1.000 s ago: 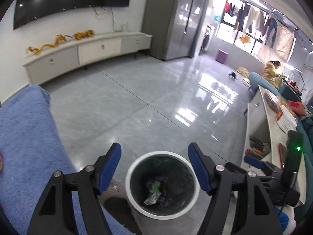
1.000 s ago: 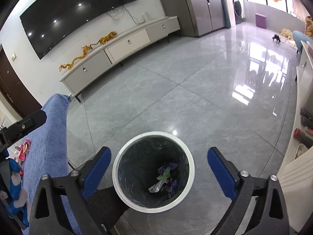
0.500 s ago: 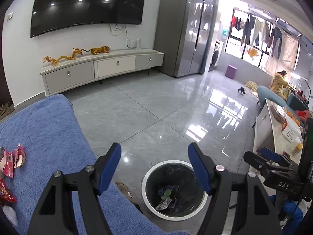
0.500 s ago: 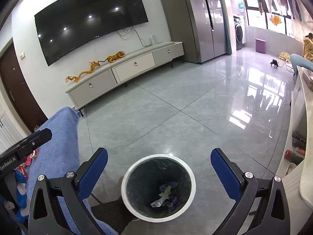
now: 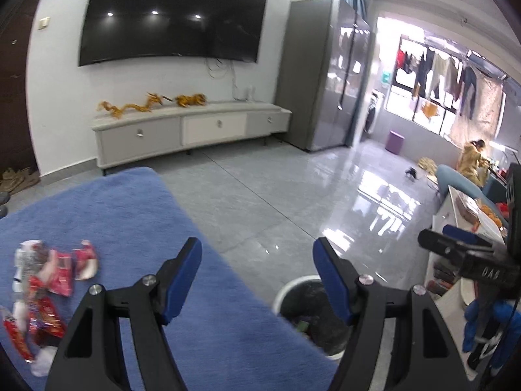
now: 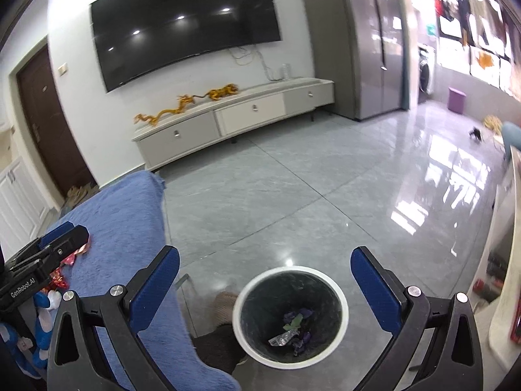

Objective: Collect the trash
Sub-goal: 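Move both tools back over the rug toward the remaining wrappers, then grasp the red wrapper with the left tool while the right tool grasps the pink wrapper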

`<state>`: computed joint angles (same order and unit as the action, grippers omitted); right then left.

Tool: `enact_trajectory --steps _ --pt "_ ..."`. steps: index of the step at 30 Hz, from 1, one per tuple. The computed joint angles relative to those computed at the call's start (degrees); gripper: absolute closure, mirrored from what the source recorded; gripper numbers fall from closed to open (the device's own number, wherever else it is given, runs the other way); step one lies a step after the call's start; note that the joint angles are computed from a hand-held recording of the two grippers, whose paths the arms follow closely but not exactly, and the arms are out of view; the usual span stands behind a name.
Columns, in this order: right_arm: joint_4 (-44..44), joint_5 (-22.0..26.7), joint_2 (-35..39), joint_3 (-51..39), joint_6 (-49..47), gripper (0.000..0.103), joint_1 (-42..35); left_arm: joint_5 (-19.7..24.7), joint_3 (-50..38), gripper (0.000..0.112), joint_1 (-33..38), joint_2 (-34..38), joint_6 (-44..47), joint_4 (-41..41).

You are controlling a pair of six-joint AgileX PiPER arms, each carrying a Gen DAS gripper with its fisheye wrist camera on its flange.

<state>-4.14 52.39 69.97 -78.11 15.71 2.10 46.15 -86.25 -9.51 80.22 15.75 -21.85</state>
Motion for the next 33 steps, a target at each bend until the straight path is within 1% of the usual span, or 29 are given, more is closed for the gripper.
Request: enact_trajectory --steps 4,6,7,10,13,15,16,18,21,24,26,29,30,31,33 --pt "-4.2 2.3 3.8 -6.0 2.9 0.000 7.7 1.8 2.6 0.043 11.7 -2.3 7.9 -6.7" --pt "-4.1 2.7 6.1 -8.8 3.1 0.000 10.9 3.7 3.5 0.043 19.6 -2.6 12.8 -10.7" --pt "-4.1 2.7 6.9 -9.6 3.2 0.000 12.1 4.3 3.6 0.043 21.9 -2.4 14.0 -11.6" --pt "-4.5 3.0 11.1 -13.7 2.9 0.001 16.8 6.2 4.7 0.043 33.0 -1.4 19.8 -15.5" --pt "-3.8 3.2 15.3 -17.6 1.4 0.004 20.0 7.5 4.6 0.043 41.7 0.7 22.9 -16.9" --pt "-3.0 3.6 18.4 -20.6 0.4 0.005 21.7 7.5 5.3 0.043 46.1 2.1 24.0 -16.3" --pt "-2.4 3.7 20.1 -22.2 -0.4 0.005 22.5 8.2 5.6 0.043 48.2 2.9 24.3 -16.1" --pt "-1.2 4.0 23.2 -25.4 -2.1 0.006 23.9 9.5 5.1 0.043 51.0 5.3 24.0 -15.2" --pt "0.4 5.2 28.3 -30.8 -4.2 0.006 26.0 10.2 5.7 0.043 53.6 7.9 22.0 -12.8" --pt "2.4 6.8 33.6 -36.2 -6.6 0.006 27.0 12.7 4.4 0.044 55.5 11.1 21.8 -13.7" --pt "3.9 8.1 37.2 -39.9 -7.8 0.007 27.7 14.4 4.7 0.044 56.5 11.7 22.6 -15.5" --pt "6.1 10.9 43.4 -46.8 -9.3 0.010 28.4 14.8 4.2 0.051 55.5 12.4 22.2 -15.4" --pt "7.0 12.1 45.7 -49.4 -9.9 0.011 28.6 14.7 3.8 0.056 54.6 12.5 21.1 -14.7" --pt "7.5 13.4 48.0 -52.5 -10.0 0.012 28.8 14.9 3.6 0.058 54.5 13.0 21.3 -14.6" --pt "9.2 16.6 53.2 -59.6 -10.4 0.015 29.0 15.1 3.5 0.068 53.9 13.6 21.0 -14.4"
